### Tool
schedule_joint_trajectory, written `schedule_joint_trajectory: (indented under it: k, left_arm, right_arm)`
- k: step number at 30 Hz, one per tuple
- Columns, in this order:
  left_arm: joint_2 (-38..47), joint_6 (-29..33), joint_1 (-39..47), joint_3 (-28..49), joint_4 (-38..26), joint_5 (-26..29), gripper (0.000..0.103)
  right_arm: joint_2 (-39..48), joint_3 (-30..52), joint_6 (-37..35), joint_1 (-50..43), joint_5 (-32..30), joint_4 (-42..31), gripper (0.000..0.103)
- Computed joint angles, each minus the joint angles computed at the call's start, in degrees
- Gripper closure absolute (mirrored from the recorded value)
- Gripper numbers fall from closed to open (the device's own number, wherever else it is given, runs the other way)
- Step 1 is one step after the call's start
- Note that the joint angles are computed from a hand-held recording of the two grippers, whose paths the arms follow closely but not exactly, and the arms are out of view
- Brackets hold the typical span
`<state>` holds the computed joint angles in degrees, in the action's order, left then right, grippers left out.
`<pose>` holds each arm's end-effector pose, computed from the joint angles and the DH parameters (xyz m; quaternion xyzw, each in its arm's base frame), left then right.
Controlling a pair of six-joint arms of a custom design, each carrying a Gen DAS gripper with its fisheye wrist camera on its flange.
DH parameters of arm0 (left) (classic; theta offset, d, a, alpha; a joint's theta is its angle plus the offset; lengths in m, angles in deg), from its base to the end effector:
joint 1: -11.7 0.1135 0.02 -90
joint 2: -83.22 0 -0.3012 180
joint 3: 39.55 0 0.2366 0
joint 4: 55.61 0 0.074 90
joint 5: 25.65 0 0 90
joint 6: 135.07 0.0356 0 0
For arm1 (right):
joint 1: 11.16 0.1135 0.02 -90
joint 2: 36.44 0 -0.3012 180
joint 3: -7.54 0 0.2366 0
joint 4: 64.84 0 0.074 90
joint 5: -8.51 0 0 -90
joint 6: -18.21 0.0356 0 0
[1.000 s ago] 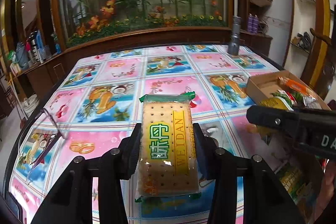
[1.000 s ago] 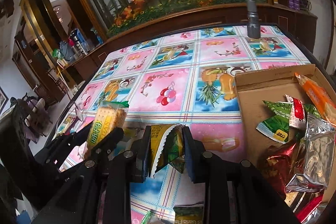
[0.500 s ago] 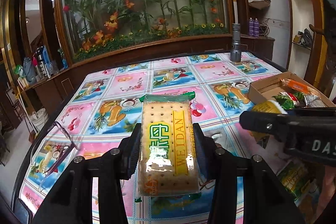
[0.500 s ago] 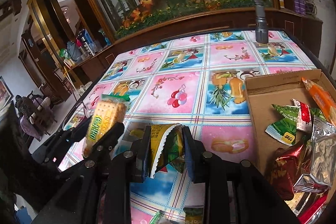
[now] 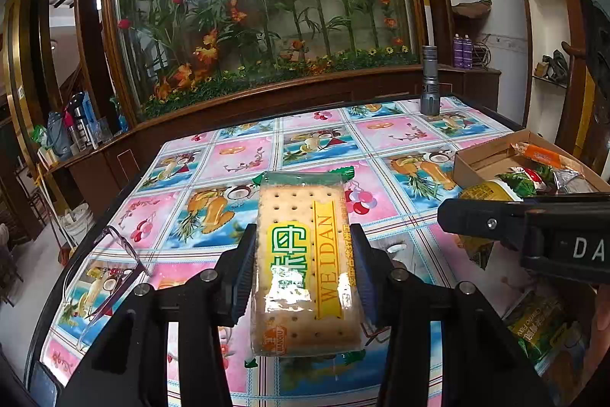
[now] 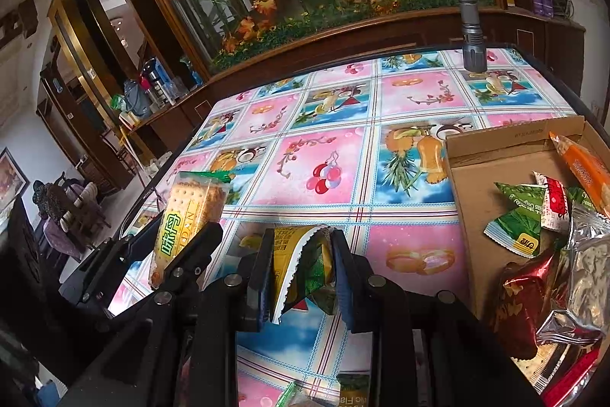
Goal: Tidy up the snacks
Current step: 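Lift the cracker pack with the left gripper while the right carries its bag toward the box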
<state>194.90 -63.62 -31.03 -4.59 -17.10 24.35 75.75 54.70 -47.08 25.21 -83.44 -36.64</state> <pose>0.2103 -0.1631 0.1005 0.0310 0.8579 0.0556 0.5099 0.2580 0.1915 0.1122 -0.0984 0.8887 0.2405 0.3777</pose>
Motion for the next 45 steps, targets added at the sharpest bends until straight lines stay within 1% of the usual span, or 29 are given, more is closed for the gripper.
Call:
schedule_joint_trajectory:
  k: [3,7,11,13,17,22,32,45]
  left_arm:
    - [0.3,-0.09,-0.2,0.2,-0.17,-0.31,0.058]
    - [0.01,-0.44,-0.01,0.07,-0.51,0.71,0.058]
    - [-0.88,-1.6,2.02,0.01,-1.67,6.37,0.058]
    - [-0.79,-1.95,2.31,0.26,-2.38,7.28,0.058]
    - [-0.7,-2.2,2.1,0.54,-2.87,7.38,0.058]
    - [0.04,-2.27,1.95,0.42,-1.68,7.11,0.058]
    - [-0.38,-2.18,2.07,0.06,-1.59,6.91,0.058]
    - [-0.63,-2.22,2.13,0.04,-1.92,6.99,0.058]
  right_arm:
    - [-0.08,-0.14,0.25,0.0,0.04,0.2,0.073]
    - [-0.38,-0.53,0.54,-0.27,-0.2,0.66,0.073]
    - [-0.57,-0.79,0.63,-0.52,-0.33,0.9,0.073]
    - [-0.54,-0.84,0.73,-0.57,-0.17,0.95,0.073]
    - [-0.78,-1.05,0.96,-0.66,-0.33,1.19,0.073]
    - [-0.96,-1.24,0.91,-0.73,-0.24,1.34,0.073]
    - [-1.18,-1.71,1.33,-1.05,-0.27,2.05,0.073]
    - [-3.44,-4.19,3.23,-4.53,-1.67,4.09,0.073]
